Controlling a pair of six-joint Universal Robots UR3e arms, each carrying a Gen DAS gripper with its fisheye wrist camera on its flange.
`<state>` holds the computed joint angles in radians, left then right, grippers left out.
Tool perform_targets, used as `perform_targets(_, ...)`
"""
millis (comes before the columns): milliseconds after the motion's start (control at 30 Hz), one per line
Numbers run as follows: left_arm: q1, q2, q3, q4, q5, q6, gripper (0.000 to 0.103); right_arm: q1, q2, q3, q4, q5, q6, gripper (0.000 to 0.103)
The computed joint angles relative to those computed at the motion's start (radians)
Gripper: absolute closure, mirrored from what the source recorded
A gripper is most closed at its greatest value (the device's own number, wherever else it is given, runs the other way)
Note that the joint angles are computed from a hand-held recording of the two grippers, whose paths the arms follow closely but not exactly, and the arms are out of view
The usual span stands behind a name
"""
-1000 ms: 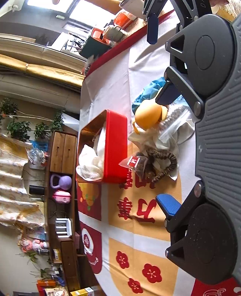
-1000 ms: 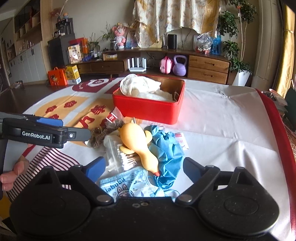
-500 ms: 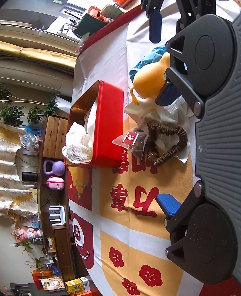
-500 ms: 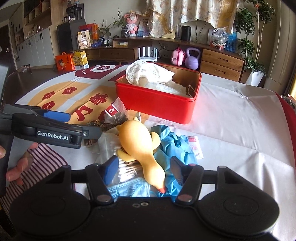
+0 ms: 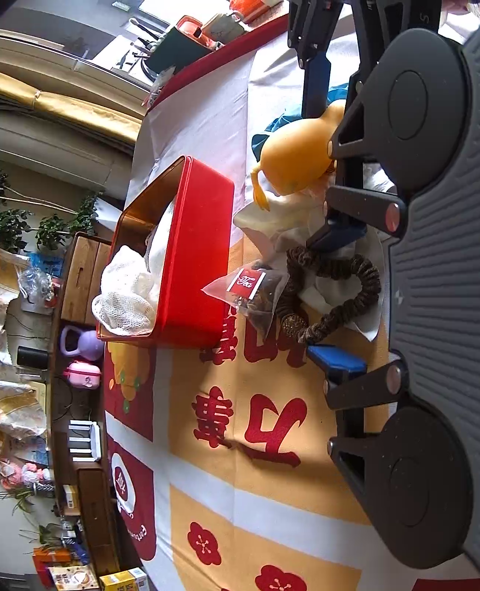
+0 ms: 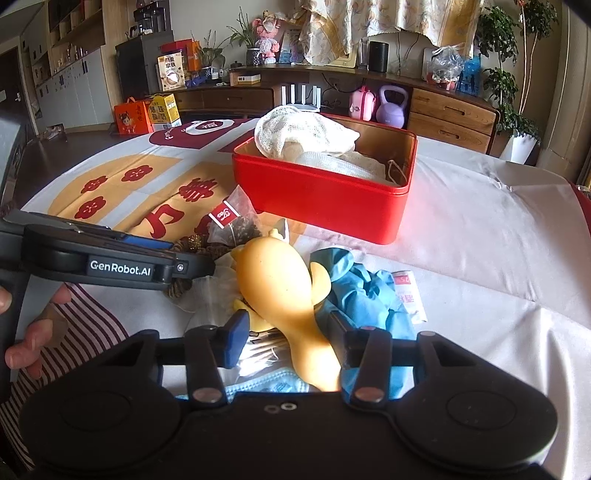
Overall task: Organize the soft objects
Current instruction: 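Grasp the brown beaded bracelet with the left gripper while the right gripper grasps the yellow rubber duck, then lift the bracelet with the left gripper while the right gripper carries the duck over the tin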
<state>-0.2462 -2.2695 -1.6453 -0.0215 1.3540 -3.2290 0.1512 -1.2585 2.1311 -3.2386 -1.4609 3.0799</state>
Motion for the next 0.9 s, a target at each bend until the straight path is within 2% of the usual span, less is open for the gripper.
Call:
perform_targets(133,0.021,0.005,-0.01,-0.002,-0.034,-0.029,0.068,-0.003,0.0,0.004,-0.009,0.007,0.005,0.065)
perform_targets(300,0.038,0.01,-0.027,0.012,-0.042,-0.056,0.082,0.0,-0.003,0.011,-0.021,-0.006,0.02,0.074)
perform_targets(400,0.038,0.011,-0.034,0.025,-0.041,-0.055,0.085,0.007,-0.004,0.014,-0.028,-0.022,0.022,0.079)
perform_targets(467,0.032,0.011,-0.038,0.04,-0.029,-0.05,0.086,0.013,-0.006,0.016,-0.031,-0.03,0.025,0.086)
perform_targets(633,0.028,0.021,-0.051,0.06,-0.019,-0.041,0.088,0.006,-0.033,0.044,-0.052,-0.026,0.04,0.088)
perform_targets(900,0.049,0.089,-0.109,0.084,-0.049,-0.058,0.089,-0.015,-0.112,0.105,-0.065,-0.002,0.08,0.089)
